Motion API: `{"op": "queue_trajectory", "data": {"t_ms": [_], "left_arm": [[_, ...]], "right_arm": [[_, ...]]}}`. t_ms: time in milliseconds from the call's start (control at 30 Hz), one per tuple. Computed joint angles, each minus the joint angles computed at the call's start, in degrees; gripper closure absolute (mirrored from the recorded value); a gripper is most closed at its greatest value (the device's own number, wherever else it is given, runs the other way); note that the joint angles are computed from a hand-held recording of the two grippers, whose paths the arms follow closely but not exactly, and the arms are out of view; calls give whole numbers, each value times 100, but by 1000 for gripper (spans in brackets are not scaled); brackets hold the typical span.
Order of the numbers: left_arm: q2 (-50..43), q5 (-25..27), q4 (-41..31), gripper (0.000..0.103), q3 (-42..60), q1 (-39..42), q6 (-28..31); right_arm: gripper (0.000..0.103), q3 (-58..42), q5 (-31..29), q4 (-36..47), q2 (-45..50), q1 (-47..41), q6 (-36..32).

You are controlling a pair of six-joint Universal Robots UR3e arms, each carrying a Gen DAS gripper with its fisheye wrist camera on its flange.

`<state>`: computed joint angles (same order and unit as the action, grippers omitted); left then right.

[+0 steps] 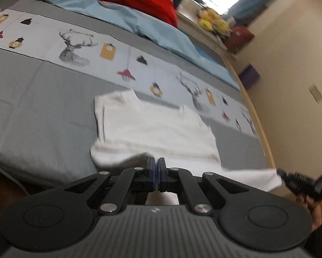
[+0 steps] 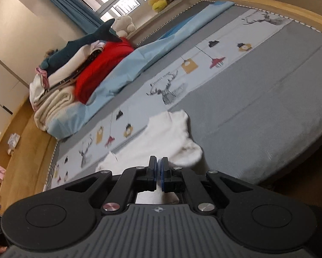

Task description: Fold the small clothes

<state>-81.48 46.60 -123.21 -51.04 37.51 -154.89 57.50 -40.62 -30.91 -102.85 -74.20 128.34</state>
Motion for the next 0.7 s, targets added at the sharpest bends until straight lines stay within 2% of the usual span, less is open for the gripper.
{"op": "queue_trajectory", "data": {"t_ms": [33,100,133,200,267,333,433,500,567,633,700], "left_arm": [[-270,70,696,101,-98,-288,-526],[-1060,406,2043,101,-164,-872,-1637],[-1552,632,2499,101,10,-1136,-2047],[-2653,1042,2896,101,725,-1515,-2686],[-3782,1366,2993,101,1729,-1814,-3062],[-4697,1492,3067,100,2547,-1944,-3412],[-5102,1426,3951,100,2257,-1877,-3892],[-5262,1454,4025,99,2436,-1811,-3959],[-5278,1443,4091,86,2601,-1788,-3644],[-5260,1545,3955,63,2745,-1830,-3254],[-5520,1722,3424,55,3331,-1924,-2876]], "right_arm": [[100,293,73,-729,-1,350,466],[100,1121,27,-2996,135,1313,1995],[100,1404,-92,-4148,403,1820,2760],[100,1559,-462,-5862,1120,2679,3967],[100,1268,-930,-7190,2120,3476,4818],[100,627,-1370,-7753,3070,4036,5348],[99,-476,-1881,-8270,4460,4682,5750],[97,-860,-2350,-8748,5047,4967,5913],[96,-943,-2560,-9044,5314,5064,5845],[96,-1304,-2556,-8723,5548,5058,5664],[96,-1371,-2422,-8654,5587,5006,5314]]}}
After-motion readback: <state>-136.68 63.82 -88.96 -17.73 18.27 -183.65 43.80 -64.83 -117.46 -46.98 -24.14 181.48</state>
